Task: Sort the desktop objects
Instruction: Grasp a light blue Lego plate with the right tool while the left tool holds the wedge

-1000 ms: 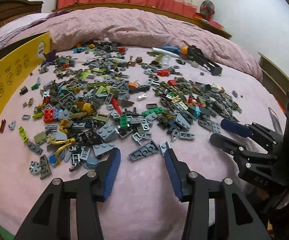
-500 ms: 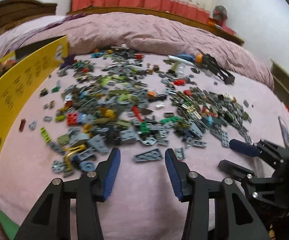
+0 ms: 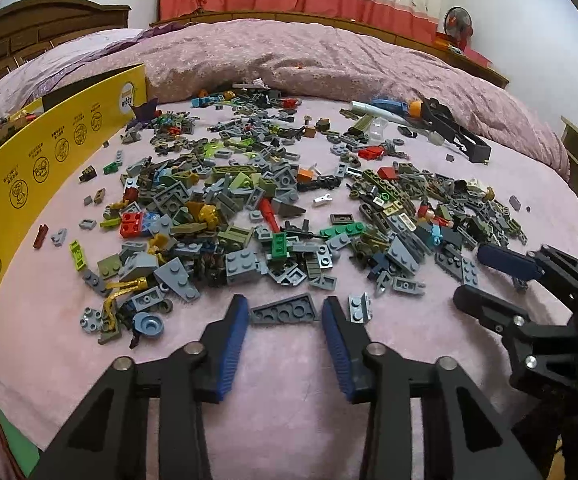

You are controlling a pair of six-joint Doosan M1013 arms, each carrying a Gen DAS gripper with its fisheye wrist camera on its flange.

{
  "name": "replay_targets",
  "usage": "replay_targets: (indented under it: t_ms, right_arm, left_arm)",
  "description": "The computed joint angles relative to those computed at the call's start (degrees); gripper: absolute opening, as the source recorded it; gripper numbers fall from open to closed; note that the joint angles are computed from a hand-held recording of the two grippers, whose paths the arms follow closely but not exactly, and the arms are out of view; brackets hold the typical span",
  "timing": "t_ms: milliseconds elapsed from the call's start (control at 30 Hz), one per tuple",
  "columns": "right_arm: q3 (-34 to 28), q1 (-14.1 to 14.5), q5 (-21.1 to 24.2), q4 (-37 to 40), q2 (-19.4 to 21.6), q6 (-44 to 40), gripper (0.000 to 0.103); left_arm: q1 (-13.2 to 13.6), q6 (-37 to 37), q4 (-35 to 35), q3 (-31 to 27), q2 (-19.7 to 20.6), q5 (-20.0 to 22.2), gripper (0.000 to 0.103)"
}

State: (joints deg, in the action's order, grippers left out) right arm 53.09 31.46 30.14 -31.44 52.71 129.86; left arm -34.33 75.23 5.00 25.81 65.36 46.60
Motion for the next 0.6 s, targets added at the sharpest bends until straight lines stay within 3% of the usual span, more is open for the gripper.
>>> replay_targets:
  t_ms: [200,300,600]
  right_arm:
    - [-0.73,-0.84,-0.56,6.77,0.50,-8.35,0.052]
    - [-0.59,-0.68,-0.48,6.18,0.47,-9.16,0.035]
    - [0.72,0.30,-0.59,1.20,-0.55,-2.78,0.035]
  left_arm:
    - [-0.07,0.73,0.16,-0.24,0.09,0.03,0.034]
    - [-0.02,1.08,-0.28,0.09,-0.12,-0.29,0.034]
    - [0.18,2.26,-1.58,3.76,-2.25,-3.45,0.034]
